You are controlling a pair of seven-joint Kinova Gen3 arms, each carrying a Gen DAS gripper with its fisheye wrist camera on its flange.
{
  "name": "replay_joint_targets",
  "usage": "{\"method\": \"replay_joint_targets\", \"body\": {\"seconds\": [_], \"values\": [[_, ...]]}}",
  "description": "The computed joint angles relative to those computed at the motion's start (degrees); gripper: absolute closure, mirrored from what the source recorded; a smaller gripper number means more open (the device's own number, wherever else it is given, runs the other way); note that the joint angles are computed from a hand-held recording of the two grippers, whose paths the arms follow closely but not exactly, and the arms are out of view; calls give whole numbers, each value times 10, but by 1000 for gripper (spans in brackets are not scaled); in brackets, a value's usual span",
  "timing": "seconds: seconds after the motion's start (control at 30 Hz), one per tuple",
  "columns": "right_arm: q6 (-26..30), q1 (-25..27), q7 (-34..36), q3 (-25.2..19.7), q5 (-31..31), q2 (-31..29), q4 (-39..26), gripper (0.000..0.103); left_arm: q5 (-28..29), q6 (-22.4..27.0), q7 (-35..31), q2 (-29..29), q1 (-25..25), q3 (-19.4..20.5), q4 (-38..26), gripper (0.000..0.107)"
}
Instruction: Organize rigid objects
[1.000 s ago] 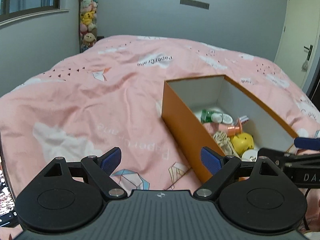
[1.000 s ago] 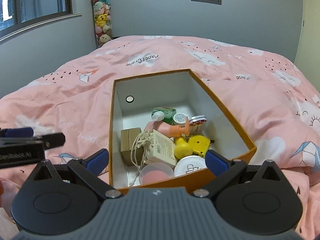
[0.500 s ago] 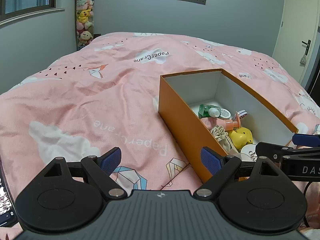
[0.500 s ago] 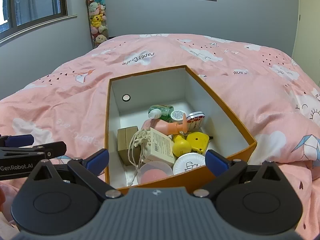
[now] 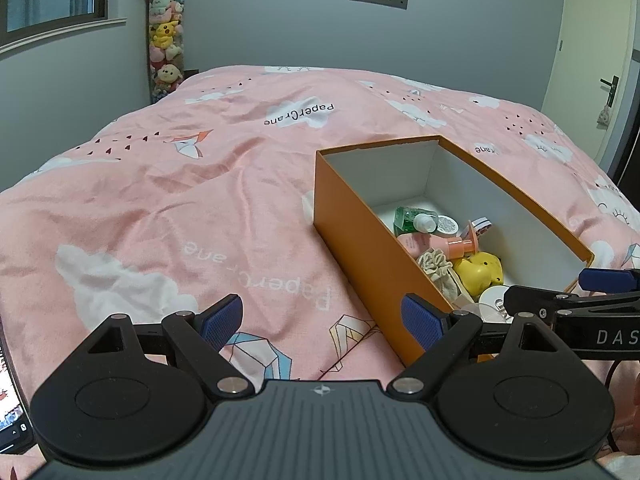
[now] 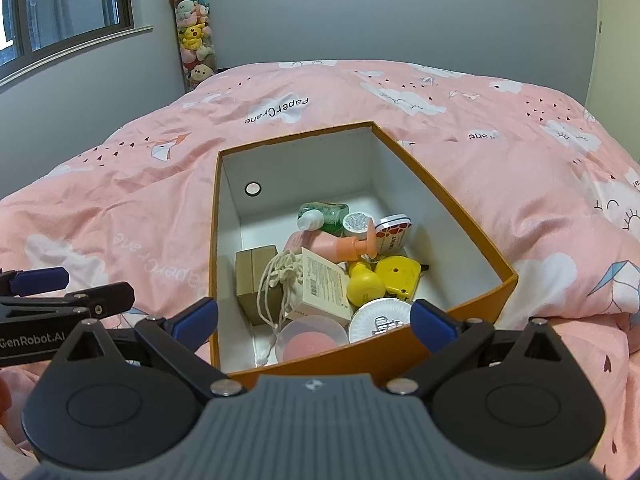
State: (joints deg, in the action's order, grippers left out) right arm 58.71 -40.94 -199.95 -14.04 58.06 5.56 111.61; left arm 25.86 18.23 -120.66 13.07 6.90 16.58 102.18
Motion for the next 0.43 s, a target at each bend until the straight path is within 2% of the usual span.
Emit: {"method": "replay_joint_targets", "body": {"seconds": [0.43], "values": [[-9,5,0,0,-6,-3,2,3,-1,3,0,0,2,-3,-1,4]]}}
